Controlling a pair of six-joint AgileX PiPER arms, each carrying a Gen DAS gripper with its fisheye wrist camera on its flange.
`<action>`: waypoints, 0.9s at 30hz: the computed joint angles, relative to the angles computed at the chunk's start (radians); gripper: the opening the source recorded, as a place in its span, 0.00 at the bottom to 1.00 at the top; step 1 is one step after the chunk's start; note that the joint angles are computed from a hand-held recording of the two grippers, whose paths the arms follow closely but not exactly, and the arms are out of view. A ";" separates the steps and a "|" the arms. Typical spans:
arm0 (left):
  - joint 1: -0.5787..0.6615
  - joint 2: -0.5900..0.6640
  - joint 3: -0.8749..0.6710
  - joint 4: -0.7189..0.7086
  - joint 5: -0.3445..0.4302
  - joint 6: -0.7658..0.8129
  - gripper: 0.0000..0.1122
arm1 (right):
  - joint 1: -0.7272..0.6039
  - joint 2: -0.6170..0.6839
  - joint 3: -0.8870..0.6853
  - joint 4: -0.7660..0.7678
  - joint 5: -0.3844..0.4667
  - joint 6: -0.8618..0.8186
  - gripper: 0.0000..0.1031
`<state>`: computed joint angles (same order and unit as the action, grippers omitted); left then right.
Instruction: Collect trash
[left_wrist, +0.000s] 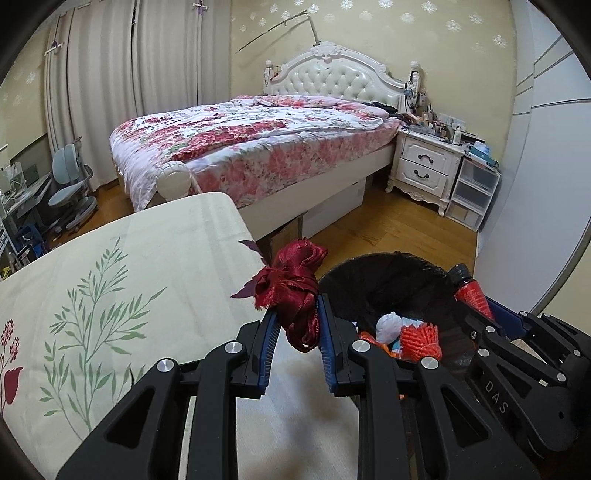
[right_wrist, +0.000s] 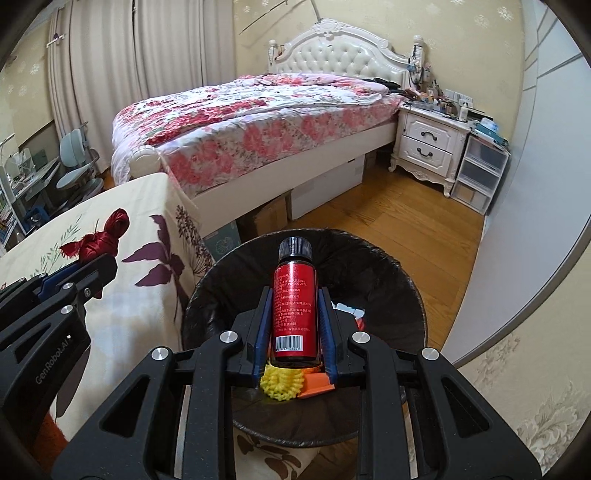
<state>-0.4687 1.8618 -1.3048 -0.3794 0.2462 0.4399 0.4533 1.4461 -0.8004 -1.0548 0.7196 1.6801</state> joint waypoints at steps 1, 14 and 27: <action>-0.009 0.005 -0.004 0.037 -0.005 -0.035 0.21 | -0.010 0.001 0.002 -0.001 -0.006 -0.001 0.23; -0.057 0.110 -0.136 0.238 0.046 -0.232 0.21 | -0.114 0.033 0.016 -0.013 -0.066 0.017 0.23; -0.084 0.116 -0.133 0.370 0.015 -0.342 0.51 | -0.110 0.017 0.041 -0.063 -0.024 0.081 0.41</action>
<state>-0.5523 1.9773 -1.4375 -0.0097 0.2613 0.0980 0.3434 1.4626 -0.7596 -1.1182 0.6953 1.7610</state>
